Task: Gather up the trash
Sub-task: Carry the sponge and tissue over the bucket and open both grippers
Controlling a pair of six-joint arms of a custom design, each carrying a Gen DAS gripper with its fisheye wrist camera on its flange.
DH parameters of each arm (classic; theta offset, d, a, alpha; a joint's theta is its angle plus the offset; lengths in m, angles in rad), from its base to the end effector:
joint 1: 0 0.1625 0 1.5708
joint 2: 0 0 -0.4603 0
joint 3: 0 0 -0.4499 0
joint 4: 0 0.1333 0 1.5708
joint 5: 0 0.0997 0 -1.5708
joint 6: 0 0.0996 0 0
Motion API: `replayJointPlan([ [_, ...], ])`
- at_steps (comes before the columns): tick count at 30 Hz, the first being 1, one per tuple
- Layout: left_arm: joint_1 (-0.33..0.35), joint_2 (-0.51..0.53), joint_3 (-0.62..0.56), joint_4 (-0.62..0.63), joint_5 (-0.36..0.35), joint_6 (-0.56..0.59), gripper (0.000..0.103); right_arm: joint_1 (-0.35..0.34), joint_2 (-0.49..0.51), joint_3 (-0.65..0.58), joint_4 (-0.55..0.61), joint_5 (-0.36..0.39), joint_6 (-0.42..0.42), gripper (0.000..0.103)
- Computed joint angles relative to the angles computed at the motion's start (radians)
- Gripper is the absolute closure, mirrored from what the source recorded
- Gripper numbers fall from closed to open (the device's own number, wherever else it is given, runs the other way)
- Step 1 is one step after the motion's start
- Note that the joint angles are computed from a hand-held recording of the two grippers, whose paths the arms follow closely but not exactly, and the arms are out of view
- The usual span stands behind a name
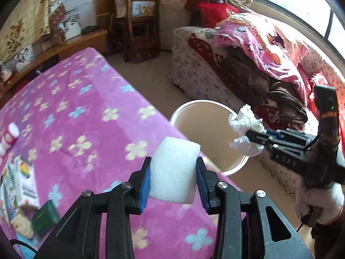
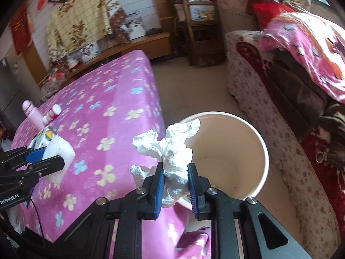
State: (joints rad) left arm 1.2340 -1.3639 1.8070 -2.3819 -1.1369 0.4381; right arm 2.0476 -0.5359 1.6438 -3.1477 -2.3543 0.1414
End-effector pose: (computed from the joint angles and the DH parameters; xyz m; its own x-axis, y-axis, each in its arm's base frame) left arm -0.0417 -0.6492 0.3716 -0.6899 0.5158 -0.5078 0.6637 0.7308 -0.1594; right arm 0.3853 -0.6086 -0.0229 -0.8258 0.0704 0.5596 -0.2960 0.7905 -0.5362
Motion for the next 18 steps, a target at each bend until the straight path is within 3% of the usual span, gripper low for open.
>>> replayJointPlan([
  [18,-0.007,0.171,-0.094,0.037,-0.108,-0.051,0.061,-0.090,-0.028,0.064,-0.010,-0.039,0.094,0.080],
])
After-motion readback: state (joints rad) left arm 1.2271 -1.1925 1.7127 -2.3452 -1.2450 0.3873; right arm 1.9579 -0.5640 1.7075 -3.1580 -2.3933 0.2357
